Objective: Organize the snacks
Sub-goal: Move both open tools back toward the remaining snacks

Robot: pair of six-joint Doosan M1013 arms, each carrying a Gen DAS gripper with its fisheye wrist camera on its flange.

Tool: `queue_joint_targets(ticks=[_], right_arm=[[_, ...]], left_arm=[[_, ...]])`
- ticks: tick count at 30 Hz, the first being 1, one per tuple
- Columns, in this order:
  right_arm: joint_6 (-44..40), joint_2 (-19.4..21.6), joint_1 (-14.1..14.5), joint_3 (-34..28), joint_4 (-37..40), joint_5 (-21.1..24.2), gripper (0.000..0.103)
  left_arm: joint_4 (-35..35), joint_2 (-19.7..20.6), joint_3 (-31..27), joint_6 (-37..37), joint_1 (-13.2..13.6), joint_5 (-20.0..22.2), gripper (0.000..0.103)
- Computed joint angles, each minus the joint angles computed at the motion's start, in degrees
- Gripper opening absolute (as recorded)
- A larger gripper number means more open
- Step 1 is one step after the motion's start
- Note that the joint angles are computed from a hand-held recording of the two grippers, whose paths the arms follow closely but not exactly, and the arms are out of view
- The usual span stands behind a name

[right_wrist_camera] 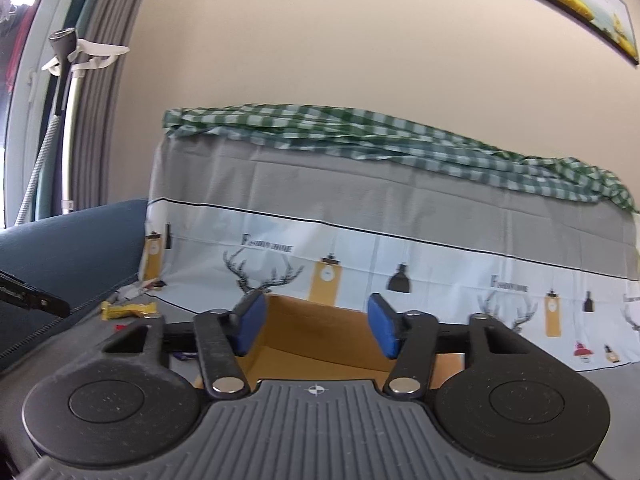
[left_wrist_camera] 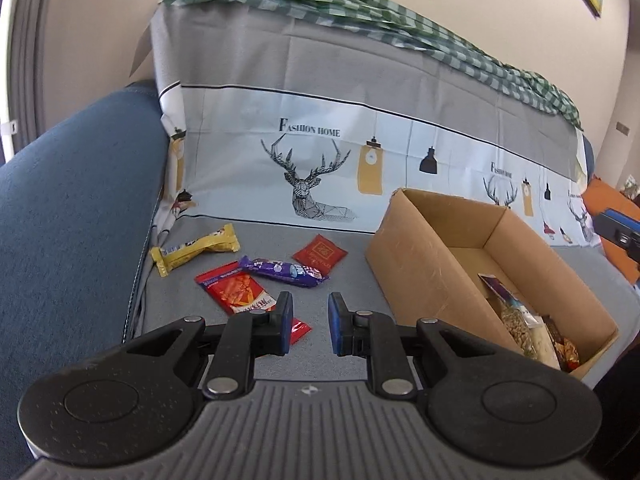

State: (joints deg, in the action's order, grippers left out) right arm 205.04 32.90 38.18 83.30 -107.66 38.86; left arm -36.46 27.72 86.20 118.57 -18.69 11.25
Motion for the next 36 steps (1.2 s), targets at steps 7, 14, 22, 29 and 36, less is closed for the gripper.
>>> queue_joint_targets(ticks=[7, 14, 22, 29, 36], right_arm=[[-2.66, 3.78, 0.27, -5.83, 3.79, -9.39, 0.050], [-8.00, 7.42, 0.72, -11.24, 7.58, -17.20, 0.050], [-23.76, 12.23, 0.49, -18.31, 24.58, -21.04, 0.052], [-48.18, 17.55, -0.11, -26.58, 51.15, -19.51, 0.074], [-57.98, 22.32, -1.25, -34.04, 64.29, -16.55, 0.083]], left_arm=[[5.46, 0.05, -0.52, -8.01, 0.00, -0.01, 0.020], [7.60, 0.15, -1.11, -13.59, 0.51, 0.29, 0.020], [6.42, 0.38, -1.76, -15.82, 0.84, 0.31, 0.020], [31.79, 4.16, -7.11, -36.09, 0.86, 3.39, 0.020], [50.64, 12.79, -20.98, -48.67, 1.12, 15.44, 0.051]])
